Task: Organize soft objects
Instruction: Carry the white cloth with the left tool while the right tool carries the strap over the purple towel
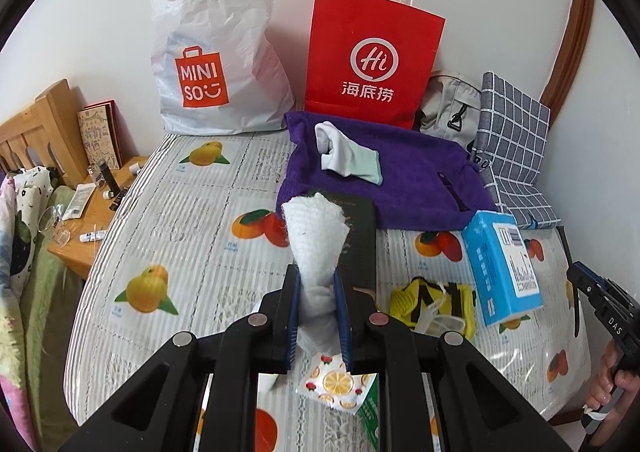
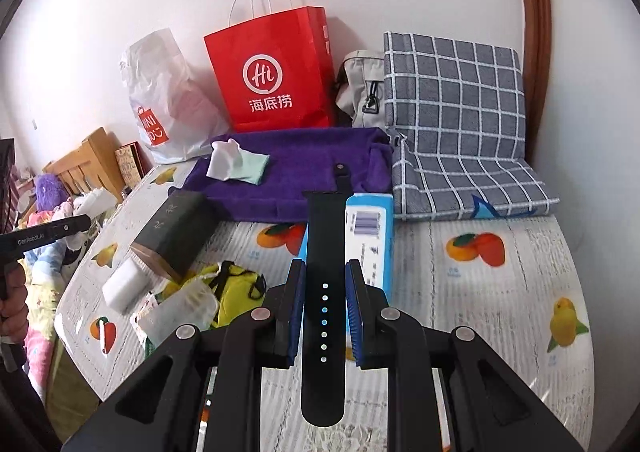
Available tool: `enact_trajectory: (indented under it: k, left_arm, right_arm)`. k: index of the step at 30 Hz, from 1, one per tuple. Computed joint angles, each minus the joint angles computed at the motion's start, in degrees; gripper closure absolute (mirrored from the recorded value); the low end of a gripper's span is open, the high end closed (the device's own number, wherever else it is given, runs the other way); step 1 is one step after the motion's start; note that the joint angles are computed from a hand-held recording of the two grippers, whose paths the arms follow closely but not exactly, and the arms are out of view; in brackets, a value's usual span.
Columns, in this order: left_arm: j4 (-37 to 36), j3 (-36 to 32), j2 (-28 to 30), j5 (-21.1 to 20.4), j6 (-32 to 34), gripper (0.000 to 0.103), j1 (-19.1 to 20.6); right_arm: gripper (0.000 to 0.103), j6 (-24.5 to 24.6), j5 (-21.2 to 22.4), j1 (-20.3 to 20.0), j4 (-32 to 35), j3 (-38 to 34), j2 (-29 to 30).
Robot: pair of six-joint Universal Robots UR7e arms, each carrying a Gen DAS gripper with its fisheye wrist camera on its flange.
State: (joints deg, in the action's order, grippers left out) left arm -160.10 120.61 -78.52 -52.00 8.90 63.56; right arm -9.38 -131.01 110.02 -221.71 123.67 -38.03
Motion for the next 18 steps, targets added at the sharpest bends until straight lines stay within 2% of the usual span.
enact_trajectory:
  k: [10, 18]
  left_arm:
    - [-0.59, -4.96, 5.23, -0.02, 1.26, 0.087, 1.05]
    - [0.0, -9.85, 9.66, -1.23, 2.03, 0.087, 2.02]
  right_arm:
    - [0.083, -3.02, 2.28, -1.92, 3.77, -5.77, -0.2]
    - [0.083, -3.85, 6.26, -3.96, 8.2, -11.24, 0.13]
